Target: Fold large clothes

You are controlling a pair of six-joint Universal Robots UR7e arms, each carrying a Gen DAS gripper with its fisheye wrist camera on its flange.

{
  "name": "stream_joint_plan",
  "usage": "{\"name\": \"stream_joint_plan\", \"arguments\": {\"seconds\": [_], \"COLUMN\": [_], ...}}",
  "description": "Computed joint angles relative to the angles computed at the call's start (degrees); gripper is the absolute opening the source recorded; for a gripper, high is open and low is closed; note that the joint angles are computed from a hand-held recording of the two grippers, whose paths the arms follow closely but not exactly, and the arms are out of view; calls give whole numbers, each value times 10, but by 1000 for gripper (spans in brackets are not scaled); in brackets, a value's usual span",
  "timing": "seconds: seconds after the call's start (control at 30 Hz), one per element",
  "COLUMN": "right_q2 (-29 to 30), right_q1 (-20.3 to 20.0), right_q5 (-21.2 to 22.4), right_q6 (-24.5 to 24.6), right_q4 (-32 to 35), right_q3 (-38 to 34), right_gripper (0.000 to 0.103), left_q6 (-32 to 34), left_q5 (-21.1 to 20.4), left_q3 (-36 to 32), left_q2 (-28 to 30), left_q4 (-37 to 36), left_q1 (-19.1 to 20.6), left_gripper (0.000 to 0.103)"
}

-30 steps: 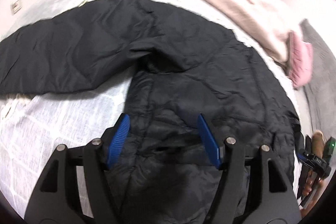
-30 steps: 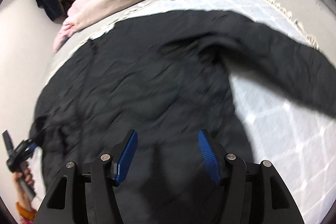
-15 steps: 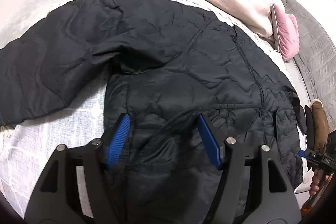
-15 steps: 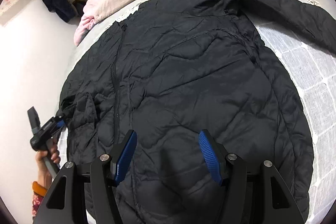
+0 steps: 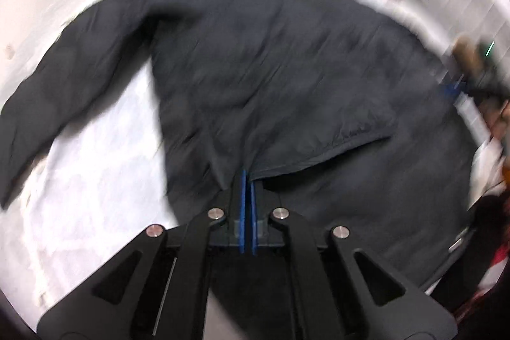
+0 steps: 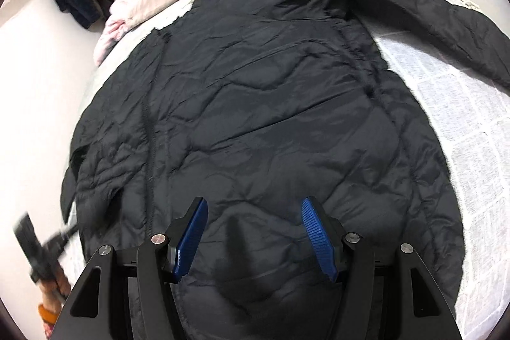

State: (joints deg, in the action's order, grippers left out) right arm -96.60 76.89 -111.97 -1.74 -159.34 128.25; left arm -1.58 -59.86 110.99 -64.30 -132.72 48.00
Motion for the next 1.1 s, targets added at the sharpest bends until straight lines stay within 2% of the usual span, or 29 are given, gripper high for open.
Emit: {"name": "stream_joint_plan", "arguments": {"seconds": [0.13, 0.2, 0.27, 0.33, 0.37, 0.5, 0.53, 0.6, 0.63, 0.73, 0.8, 0.9, 0.97, 1.1], "right_q2": [-4, -10, -18, -24, -26, -21, -16, -17, -20, -22, -19, -14, -9, -11], "right_q1": [-18, -23, -25, -25, -25, -35, -39, -61, -75, -106, -114, -117, -112, -100], "right_q5": [5, 8, 10, 9, 7, 8, 10, 46, 73, 136, 146, 156, 150, 143], "right_q6": [13, 14, 8, -5, -9, -24, -22, -17, -14, -3, 9, 2, 0, 36], "right_q4": [9, 14, 13, 1, -4, -36, -45, -51, -49, -40, -36, -31, -24, 22], "right_q3": [-4, -6, -7, -9, -11, -26, -33, -41, -44, -53, -56, -61, -64, -68], "right_gripper": [63, 63, 63, 63, 63, 63, 63, 63, 63, 63, 63, 63, 63, 63], "left_q6": [-38, -50, -55, -39, -31, -32, -34, -44, -51, -99, -63, -77, -72, -55], "left_q5": [-9, -17, -23, -41, -55, -103, -104, -86, -79, -59, -25, -42, -57, -91], "left_q3": [-7, -18, -23, -15, -15, -22, -24, -29, -32, -52, -36, -63, -75, -109], "left_q2": [-16, -21, -25, -31, -29, 2, 14, 48, 60, 106, 108, 111, 115, 152], "left_q4": [30, 36, 30, -12, -34, -85, -92, -89, -76, 38, 42, 84, 59, -22], "left_q1": [1, -9, -23, -35, -40, -54, -57, -60, -59, -49, -73, -92, -103, -116], "left_gripper": [6, 13, 35, 51, 54, 55, 55, 55, 55, 55, 55, 55, 58, 64]}}
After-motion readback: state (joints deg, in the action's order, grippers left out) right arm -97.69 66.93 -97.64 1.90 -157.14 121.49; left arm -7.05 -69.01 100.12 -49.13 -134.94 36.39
